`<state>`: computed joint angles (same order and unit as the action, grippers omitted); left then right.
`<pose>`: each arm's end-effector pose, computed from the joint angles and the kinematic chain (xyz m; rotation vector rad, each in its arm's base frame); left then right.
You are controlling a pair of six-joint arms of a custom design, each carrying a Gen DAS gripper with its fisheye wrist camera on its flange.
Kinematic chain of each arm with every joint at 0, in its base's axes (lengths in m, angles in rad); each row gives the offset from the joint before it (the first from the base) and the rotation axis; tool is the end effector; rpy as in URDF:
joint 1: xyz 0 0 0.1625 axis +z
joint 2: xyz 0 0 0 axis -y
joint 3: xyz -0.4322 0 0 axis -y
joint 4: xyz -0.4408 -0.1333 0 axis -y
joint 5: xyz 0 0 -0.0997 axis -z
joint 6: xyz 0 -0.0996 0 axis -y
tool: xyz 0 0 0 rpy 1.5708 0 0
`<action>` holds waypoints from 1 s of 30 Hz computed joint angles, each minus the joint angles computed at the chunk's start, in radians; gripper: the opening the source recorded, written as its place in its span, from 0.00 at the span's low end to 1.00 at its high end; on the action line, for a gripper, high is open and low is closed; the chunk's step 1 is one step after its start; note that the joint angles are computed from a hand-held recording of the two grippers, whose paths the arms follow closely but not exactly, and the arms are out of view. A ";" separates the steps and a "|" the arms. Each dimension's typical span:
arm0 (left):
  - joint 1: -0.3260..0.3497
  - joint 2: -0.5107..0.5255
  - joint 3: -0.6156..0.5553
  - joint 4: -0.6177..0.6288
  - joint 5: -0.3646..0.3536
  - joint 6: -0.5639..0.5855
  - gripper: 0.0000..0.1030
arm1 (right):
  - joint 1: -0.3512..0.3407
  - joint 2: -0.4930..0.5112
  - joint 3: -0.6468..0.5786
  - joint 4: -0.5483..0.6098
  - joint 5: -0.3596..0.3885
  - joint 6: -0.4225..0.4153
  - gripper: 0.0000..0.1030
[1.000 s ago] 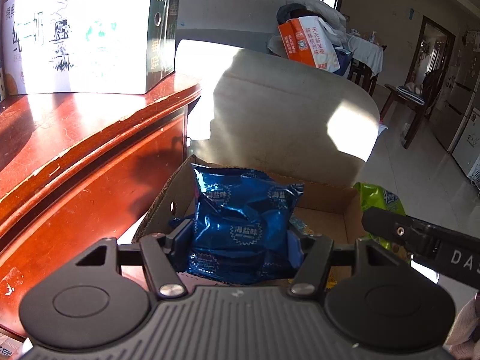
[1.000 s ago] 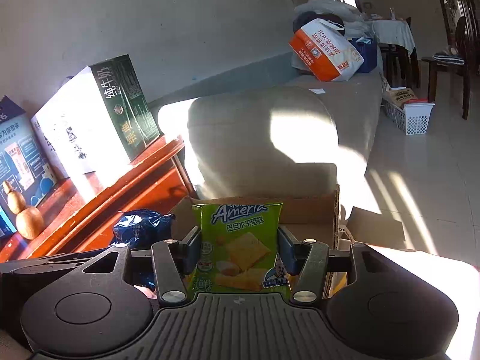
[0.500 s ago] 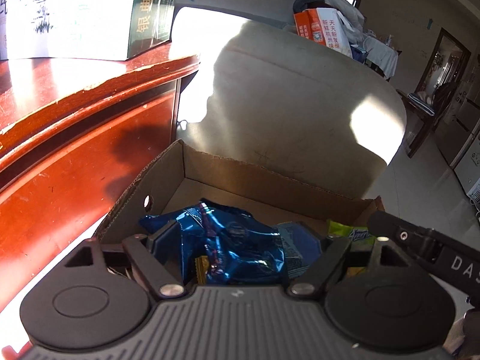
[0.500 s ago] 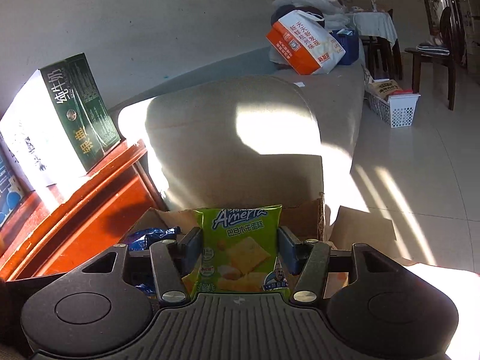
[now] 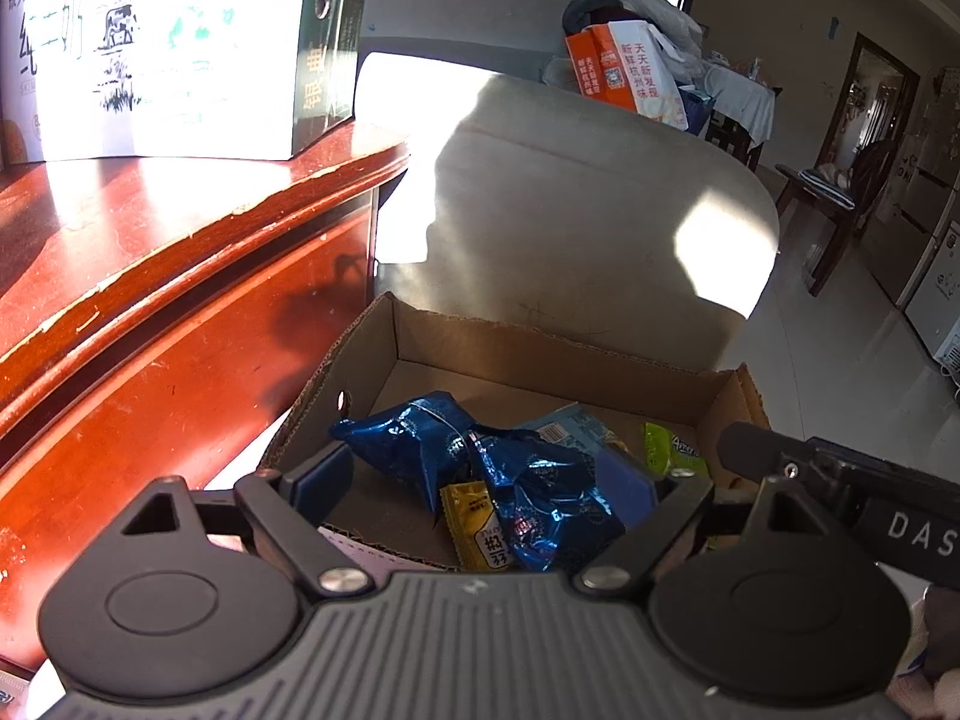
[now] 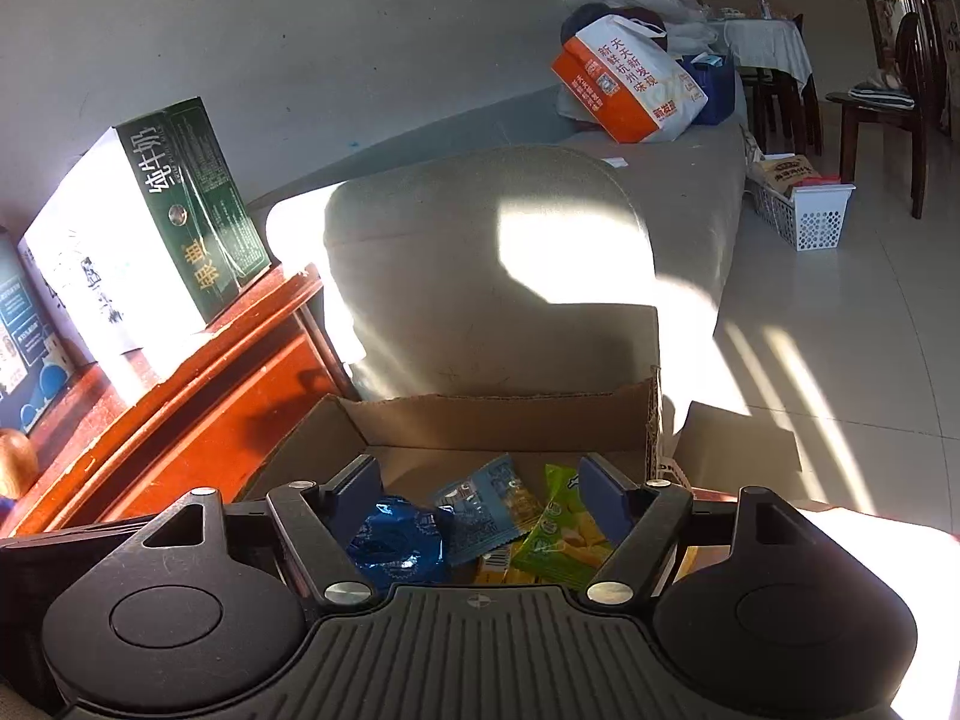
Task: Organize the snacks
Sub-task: 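Open both tools to drop the packets and withdraw toward the pile, then grasp the red packet with the left tool while the right tool grasps the silver foil packet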
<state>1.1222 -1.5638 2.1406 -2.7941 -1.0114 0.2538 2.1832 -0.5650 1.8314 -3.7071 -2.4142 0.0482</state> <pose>-0.0504 -0.5339 0.3470 0.6358 2.4362 -0.9056 0.4000 -0.4670 0.0069 0.1783 -2.3229 1.3342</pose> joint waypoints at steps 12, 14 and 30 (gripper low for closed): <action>0.037 -0.153 0.044 0.126 0.033 0.063 0.85 | 0.033 -0.013 0.042 0.098 0.058 0.043 0.73; 0.047 -0.174 0.048 0.148 0.035 0.078 0.85 | 0.039 -0.015 0.052 0.117 0.070 0.057 0.73; 0.140 -0.249 0.053 0.276 0.034 0.218 0.85 | 0.052 -0.005 0.083 0.272 0.141 0.215 0.73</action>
<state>1.2620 -1.8127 2.1939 -2.5185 -0.9775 0.4717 2.2351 -0.5704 1.9139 -3.4354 -2.2728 0.2634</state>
